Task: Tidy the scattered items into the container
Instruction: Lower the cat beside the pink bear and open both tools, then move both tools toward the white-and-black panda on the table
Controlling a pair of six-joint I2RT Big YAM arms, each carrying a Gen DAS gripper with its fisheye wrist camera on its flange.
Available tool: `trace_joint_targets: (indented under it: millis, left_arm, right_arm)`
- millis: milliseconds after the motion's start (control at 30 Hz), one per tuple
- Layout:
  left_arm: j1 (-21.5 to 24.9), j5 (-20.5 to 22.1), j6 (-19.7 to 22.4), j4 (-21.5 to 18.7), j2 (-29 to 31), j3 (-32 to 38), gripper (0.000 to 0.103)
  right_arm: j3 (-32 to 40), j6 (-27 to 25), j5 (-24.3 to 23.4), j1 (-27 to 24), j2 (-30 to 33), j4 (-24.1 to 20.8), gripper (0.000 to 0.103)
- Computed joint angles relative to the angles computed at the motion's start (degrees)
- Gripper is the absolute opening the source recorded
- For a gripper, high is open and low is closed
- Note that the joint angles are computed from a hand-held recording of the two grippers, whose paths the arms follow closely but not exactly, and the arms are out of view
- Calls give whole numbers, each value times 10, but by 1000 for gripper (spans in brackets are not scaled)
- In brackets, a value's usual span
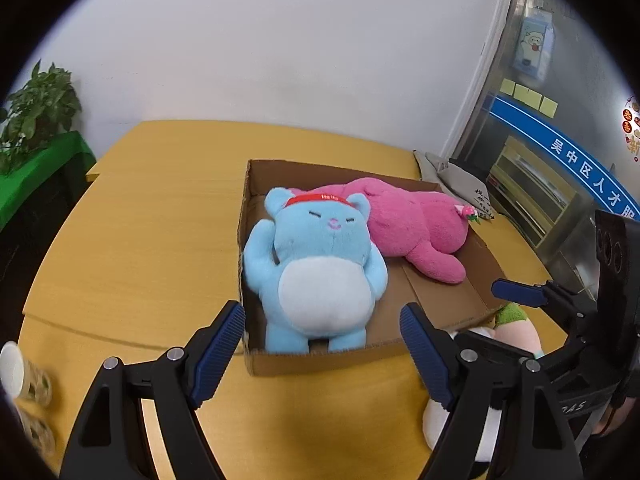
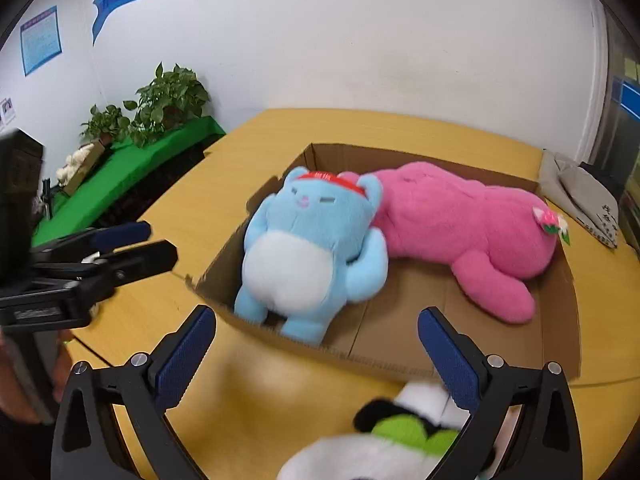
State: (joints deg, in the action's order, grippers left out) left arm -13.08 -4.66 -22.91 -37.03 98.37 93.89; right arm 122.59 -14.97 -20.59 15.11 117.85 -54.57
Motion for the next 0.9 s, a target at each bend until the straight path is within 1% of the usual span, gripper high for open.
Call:
trace_joint_targets:
  millis: [133, 233, 333, 433, 567, 900]
  left_arm:
    - [-11, -6, -31, 15, -33, -47, 80]
    - [-19, -11, -36, 14, -36, -49, 80]
    - [-29, -26, -32, 13, -42, -51, 80]
    - [-34, -24, -35, 20, -49, -56, 80]
    - [-38, -24, -38, 18, -45, -53, 80]
    - [-43, -11, -43, 23, -37, -53, 80]
  right_arm:
    - [-71, -8, -4, -10, -42, 20, 103]
    - [-101, -12, -1, -12, -63, 35, 103]
    - [-125, -18, -4, -16, -81, 49, 103]
    - [-137, -24, -7, -23, -94, 53, 103]
    - [-148, -29, -8, -31, -106, 57, 103]
    - [-151, -37, -13, -38, -110, 54, 103]
